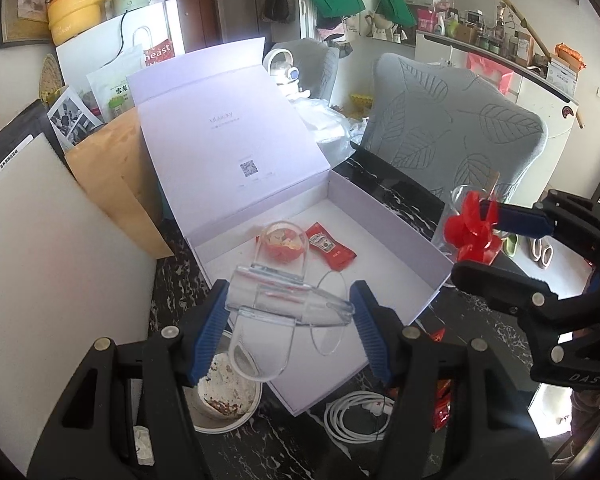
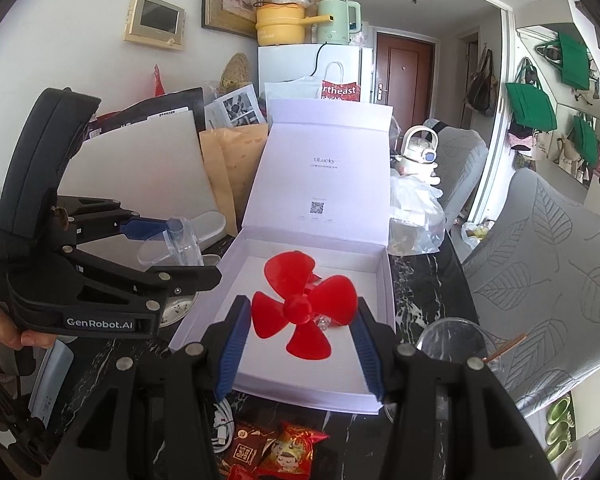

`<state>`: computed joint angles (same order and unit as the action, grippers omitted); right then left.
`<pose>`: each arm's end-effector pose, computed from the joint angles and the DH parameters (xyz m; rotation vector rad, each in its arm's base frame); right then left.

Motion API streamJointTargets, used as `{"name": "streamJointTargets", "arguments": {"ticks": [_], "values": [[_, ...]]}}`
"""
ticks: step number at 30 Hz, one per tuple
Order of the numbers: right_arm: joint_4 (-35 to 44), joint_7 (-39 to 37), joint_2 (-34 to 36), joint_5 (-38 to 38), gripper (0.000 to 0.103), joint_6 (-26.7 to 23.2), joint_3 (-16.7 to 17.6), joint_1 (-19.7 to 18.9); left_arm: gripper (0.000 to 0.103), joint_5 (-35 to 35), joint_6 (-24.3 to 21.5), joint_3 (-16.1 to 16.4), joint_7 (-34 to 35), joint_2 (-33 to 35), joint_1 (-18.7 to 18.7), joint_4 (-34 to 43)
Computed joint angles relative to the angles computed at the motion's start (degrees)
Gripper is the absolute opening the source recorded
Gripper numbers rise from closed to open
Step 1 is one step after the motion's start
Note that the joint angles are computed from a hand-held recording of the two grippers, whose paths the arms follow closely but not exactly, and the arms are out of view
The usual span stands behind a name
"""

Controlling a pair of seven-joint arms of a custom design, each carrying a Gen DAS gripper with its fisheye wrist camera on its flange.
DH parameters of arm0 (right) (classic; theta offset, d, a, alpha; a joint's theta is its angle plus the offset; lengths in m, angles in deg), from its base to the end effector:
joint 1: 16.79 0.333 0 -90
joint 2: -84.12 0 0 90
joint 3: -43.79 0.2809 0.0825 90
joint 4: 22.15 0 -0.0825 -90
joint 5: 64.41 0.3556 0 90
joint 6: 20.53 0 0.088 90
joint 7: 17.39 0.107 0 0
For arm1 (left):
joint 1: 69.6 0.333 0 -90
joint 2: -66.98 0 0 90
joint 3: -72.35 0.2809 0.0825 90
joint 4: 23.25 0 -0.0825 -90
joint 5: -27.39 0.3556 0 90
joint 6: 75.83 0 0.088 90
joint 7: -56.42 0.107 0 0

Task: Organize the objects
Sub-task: 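Carry the clear plastic piece with the left gripper while the right carries the red fan toward the box, then lower the clear plastic piece into the box and open the left gripper while the right releases the red fan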

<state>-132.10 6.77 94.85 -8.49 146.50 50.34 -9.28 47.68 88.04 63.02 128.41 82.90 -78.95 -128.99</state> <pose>0.6005 0.0939 0.4492 -1.9684 1.1546 -0.5920 0.6005 -0.2138 0.4440 -1.5195 2.0409 -0.7706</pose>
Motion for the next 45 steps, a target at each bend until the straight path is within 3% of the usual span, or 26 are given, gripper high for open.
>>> {"name": "streamJointTargets", "arguments": {"ticks": [5, 11, 24, 45], "values": [[4.72, 3.29, 3.97, -4.32, 0.051, -0.67, -0.31, -0.10, 0.060, -0.89, -2.02, -0.29, 2.03, 4.03, 0.25, 5.41], [10.41, 7.80, 8.69, -10.13, 0.051, -1.17, 0.07, -0.93, 0.060, 1.25, -4.66, 1.59, 1.01, 9.24, -1.38, 13.00], [24.32, 22.60, 20.38, -26.53, 0.051, -2.28, -1.74, 0.12, 0.060, 1.10, -11.10, 3.10, 2.04, 21.84, -2.43, 30.60], [46.19, 36.81, 36.47, -39.92, 0.051, -11.27, -4.35, 1.46, 0.060, -3.65, -26.59, 4.10, 8.39, 42.70, -4.53, 61.68]]}}
